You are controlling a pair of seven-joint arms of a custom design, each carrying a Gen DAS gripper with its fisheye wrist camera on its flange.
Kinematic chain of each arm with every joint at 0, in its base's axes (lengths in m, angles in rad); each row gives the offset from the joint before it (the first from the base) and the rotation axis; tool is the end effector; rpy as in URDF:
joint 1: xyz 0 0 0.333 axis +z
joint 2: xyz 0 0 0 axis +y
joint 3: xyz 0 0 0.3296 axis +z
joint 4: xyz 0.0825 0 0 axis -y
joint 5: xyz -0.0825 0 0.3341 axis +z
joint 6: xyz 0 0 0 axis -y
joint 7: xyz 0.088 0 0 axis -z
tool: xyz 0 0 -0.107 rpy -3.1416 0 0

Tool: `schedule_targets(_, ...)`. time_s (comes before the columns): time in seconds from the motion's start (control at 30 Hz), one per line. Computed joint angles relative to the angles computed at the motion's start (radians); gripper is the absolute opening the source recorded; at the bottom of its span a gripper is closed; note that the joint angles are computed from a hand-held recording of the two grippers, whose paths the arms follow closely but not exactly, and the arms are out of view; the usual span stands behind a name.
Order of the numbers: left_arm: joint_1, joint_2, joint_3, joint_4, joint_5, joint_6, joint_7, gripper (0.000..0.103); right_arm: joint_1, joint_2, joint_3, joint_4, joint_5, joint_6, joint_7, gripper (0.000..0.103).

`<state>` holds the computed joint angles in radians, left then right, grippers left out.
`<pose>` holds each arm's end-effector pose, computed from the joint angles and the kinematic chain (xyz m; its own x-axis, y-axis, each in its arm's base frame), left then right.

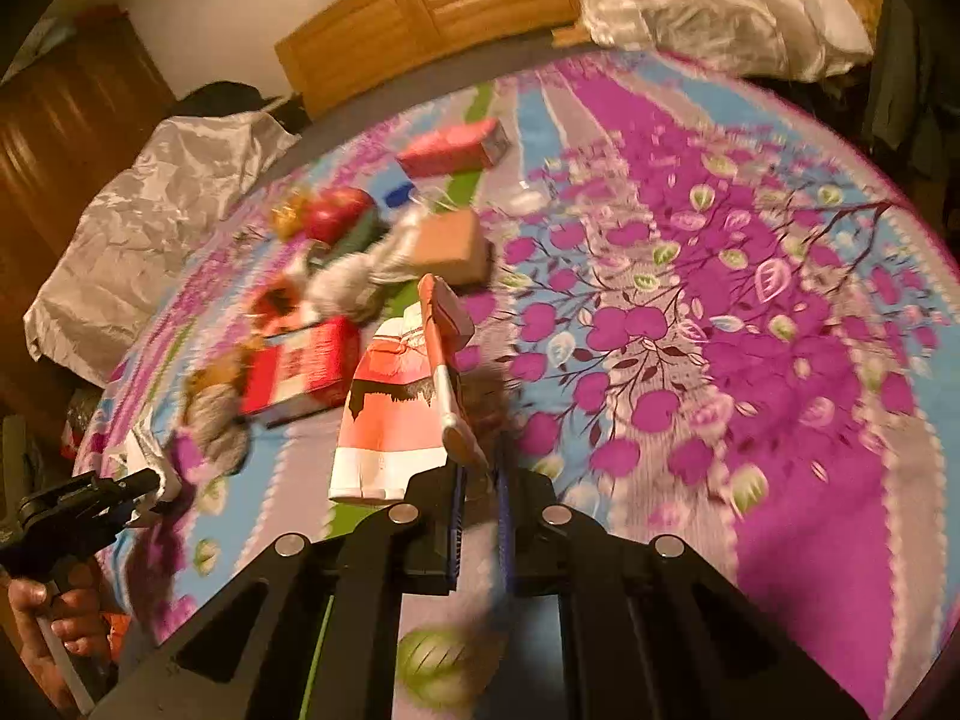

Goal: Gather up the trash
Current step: 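Grasp the orange-white carton with the right gripper, then carry packet and carton to the green bin and release both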

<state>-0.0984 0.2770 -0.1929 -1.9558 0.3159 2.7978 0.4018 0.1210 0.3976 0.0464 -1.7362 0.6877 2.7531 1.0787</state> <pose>0.5864 -0.1802 0.4457 0.4734 -0.7850 0.3995 -0.6921 -0.6121 -0.3825 0.6548 0.0797 0.4522 0.1882 -0.9352 -0.3000 -0.7948 0.0344 -0.6059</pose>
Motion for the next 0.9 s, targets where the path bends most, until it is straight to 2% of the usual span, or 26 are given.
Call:
schedule_targets(0.2,-0.066,-0.097,0.034,-0.021,0.170,-0.042,-0.080,0.035,-0.016,-0.187,0.035,-0.175,0.132,0.033,-0.123,0.011)
schedule_targets(0.47,-0.134,-0.095,0.016,0.127,0.363,-0.149,-0.067,0.035,0.018,-0.380,-0.011,-0.322,0.203,0.039,-0.185,0.011)
schedule_targets(0.63,-0.196,-0.037,0.009,0.274,0.461,-0.241,-0.016,0.035,0.025,-0.494,-0.038,-0.407,0.164,0.071,-0.137,0.011)
schedule_targets(0.9,-0.289,0.062,0.014,0.474,0.521,-0.296,0.075,0.035,-0.014,-0.646,-0.054,-0.507,0.017,0.134,-0.017,0.011)
